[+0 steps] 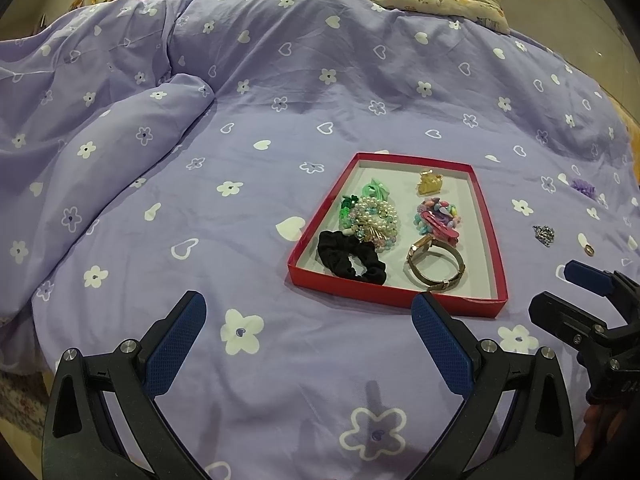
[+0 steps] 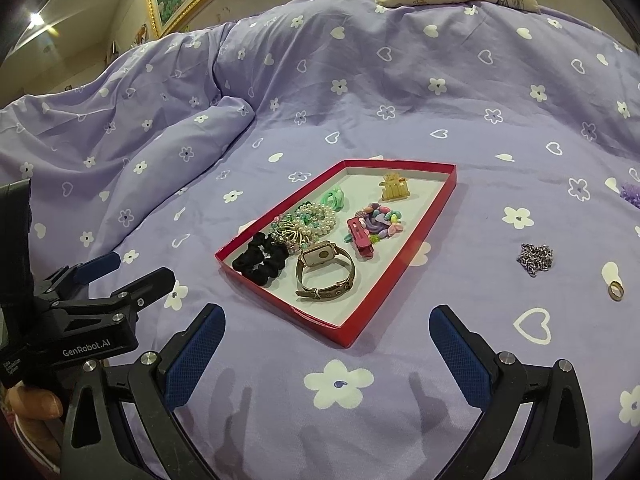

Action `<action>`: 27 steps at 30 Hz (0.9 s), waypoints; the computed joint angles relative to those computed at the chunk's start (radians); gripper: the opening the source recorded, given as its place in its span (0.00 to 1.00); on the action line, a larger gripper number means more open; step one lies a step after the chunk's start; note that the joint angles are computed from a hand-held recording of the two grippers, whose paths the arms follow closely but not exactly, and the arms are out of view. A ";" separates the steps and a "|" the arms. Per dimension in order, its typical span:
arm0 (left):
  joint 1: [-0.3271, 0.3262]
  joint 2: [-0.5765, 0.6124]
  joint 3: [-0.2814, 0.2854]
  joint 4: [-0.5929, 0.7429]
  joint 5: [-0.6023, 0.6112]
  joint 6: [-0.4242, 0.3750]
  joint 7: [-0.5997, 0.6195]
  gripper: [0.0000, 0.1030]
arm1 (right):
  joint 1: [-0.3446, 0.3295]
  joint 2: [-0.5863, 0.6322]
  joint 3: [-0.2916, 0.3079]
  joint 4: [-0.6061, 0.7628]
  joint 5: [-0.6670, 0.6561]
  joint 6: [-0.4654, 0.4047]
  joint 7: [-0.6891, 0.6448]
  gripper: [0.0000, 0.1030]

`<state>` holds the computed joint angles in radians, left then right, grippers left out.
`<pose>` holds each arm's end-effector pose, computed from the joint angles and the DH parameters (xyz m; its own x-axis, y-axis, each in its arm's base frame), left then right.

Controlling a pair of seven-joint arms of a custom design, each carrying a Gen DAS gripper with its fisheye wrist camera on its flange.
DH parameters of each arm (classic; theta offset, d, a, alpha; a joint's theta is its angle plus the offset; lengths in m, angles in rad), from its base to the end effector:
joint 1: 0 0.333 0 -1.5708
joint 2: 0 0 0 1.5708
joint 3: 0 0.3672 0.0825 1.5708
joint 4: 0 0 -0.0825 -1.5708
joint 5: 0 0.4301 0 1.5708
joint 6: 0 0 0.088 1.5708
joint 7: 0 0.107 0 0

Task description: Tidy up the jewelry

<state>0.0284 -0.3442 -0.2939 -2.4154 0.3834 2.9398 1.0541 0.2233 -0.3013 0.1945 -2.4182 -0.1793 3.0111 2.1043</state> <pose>0.4830 -0.1706 0.5561 -0.1013 -0.9941 -0.0379 -0.6274 0.0934 -0.7731 0.4662 0.2302 0.5520 0.1618 -0.9657 -0.2030 -0.6565 0.0482 -0.7528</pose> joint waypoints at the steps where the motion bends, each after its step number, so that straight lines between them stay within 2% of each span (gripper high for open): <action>1: 0.001 0.000 -0.001 0.000 0.002 0.000 0.000 1.00 | 0.001 0.000 0.000 0.000 0.000 -0.001 -0.001 1.00; 27: 0.015 -0.010 -0.017 0.000 0.032 0.006 -0.025 1.00 | -0.017 -0.008 0.020 0.005 -0.030 0.007 0.027 1.00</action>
<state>0.0438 -0.3538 -0.3112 -2.4150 0.4155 2.9459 1.0286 0.2063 -0.3097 0.2141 -2.4136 -0.2094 3.0185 2.1313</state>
